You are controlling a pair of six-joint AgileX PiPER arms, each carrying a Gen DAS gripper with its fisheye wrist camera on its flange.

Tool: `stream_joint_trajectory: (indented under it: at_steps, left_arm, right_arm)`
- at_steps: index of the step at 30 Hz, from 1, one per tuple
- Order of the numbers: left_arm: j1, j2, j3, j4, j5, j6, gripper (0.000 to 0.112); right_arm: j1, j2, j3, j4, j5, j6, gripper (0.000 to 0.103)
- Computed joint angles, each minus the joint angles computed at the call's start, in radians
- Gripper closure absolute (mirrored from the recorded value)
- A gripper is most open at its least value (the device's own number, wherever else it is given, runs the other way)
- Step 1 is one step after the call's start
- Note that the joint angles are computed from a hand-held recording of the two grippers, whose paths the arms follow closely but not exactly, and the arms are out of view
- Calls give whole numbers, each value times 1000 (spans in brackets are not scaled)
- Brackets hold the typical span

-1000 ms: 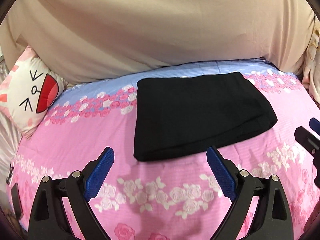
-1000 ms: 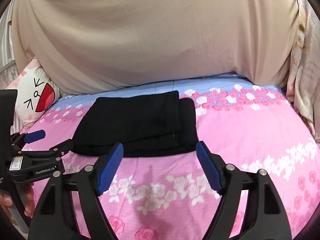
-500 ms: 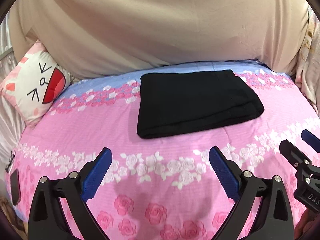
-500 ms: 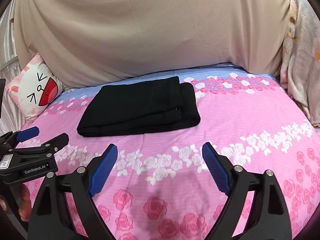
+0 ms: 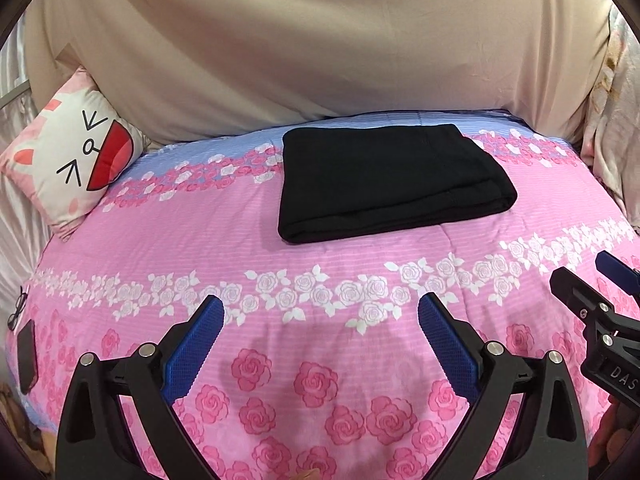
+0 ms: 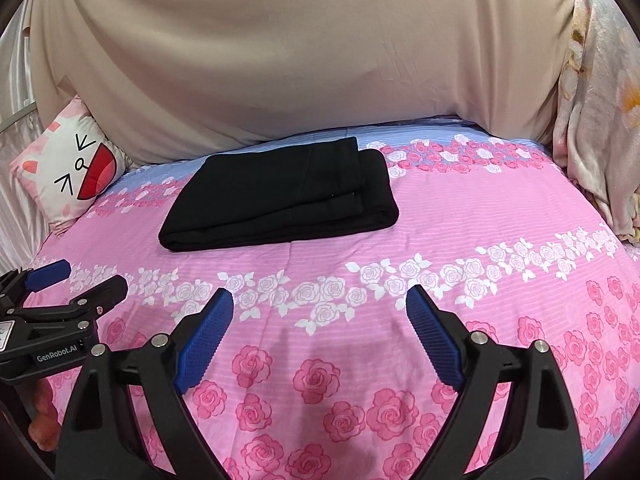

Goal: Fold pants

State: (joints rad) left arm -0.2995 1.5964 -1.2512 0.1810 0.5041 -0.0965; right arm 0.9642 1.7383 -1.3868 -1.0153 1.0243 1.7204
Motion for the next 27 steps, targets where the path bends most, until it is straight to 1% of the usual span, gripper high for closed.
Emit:
stream_joint_trajectory:
  at_steps: [4, 8, 14, 18, 27]
  left_arm:
    - [-3, -13, 19, 31, -4, -32, 16]
    - [10, -18, 23, -30, 5, 21, 16]
    - [7, -41, 52, -62, -7, 77, 16]
    - [-1, -49, 62, -60, -9, 80, 16]
    - [-3, -67, 82, -58, -16, 88, 16]
  right_arm:
    - [13, 1, -4, -5, 15, 7, 17]
    - [22, -5, 1, -12, 22, 14, 17]
    - [31, -8, 1, -13, 31, 18, 17]
    - [44, -6, -5, -14, 50, 22, 17]
    - [54, -15, 3, -14, 63, 28, 17]
